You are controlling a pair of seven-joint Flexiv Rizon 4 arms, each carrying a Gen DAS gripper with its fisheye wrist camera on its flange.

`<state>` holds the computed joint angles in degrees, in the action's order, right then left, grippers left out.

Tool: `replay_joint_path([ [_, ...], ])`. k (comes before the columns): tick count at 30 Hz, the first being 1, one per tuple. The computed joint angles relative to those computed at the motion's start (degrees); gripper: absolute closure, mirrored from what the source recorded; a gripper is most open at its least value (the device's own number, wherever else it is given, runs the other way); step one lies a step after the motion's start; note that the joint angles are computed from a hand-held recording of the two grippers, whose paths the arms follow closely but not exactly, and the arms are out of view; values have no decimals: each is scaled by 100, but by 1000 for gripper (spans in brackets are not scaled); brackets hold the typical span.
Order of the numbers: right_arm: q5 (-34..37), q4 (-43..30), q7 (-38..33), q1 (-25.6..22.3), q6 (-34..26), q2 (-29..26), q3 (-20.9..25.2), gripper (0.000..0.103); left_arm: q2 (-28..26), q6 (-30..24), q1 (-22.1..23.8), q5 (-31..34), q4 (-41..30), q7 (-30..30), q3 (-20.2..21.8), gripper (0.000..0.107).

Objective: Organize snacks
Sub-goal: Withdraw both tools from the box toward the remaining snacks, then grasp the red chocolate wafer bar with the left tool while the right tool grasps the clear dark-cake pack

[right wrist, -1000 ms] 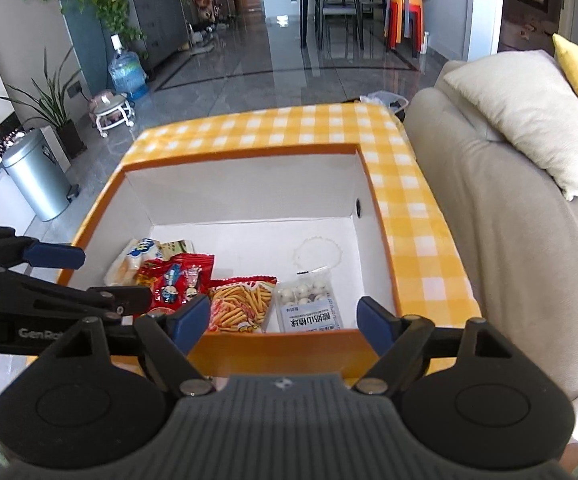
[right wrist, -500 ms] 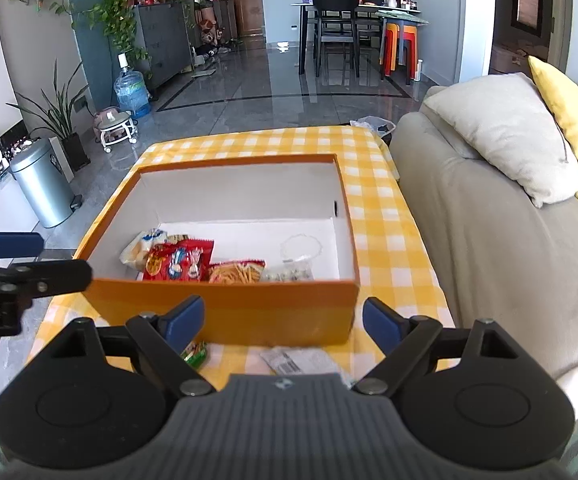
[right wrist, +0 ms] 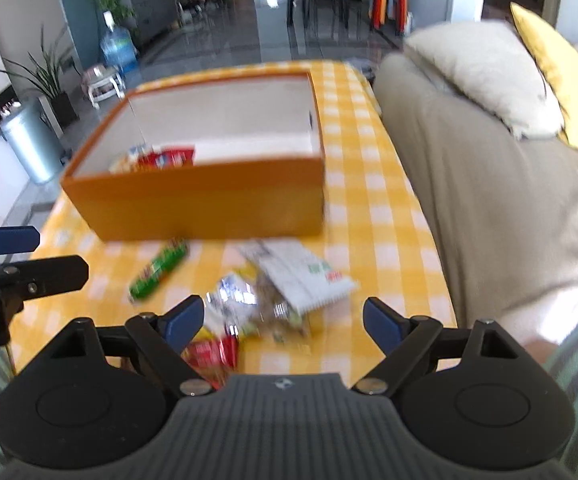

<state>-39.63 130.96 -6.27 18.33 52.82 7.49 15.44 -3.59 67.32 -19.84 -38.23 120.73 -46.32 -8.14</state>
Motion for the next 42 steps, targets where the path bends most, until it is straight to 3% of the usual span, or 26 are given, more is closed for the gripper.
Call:
replay_joint_path([
  [7,1448,146,-182,206,-197,45,63,22,-46,-606,23,447,50,-124,38,23],
  [22,2392,-13,-950,351,797,-615,-85,42,-800,-1273,271,1836,-598,262,21,31],
  [33,3232,-417,-1170,433,1150,-1210,-141,43,-1039,-1200,318,1984,-656,743,-69,32],
  [35,3264,-433,-1193,439,1189,-1243,-146,47,-1062,-1248,325,1957,-674,845,-104,31],
  [37,3344,-432,-1246,434,1248,-1246,-138,58,-1087,-1265,325,1887,-681,909,-134,31],
  [42,3449,-400,-1193,417,1091,-1142,-144,58,-1199,-1177,252,1890,-734,715,-136,33],
])
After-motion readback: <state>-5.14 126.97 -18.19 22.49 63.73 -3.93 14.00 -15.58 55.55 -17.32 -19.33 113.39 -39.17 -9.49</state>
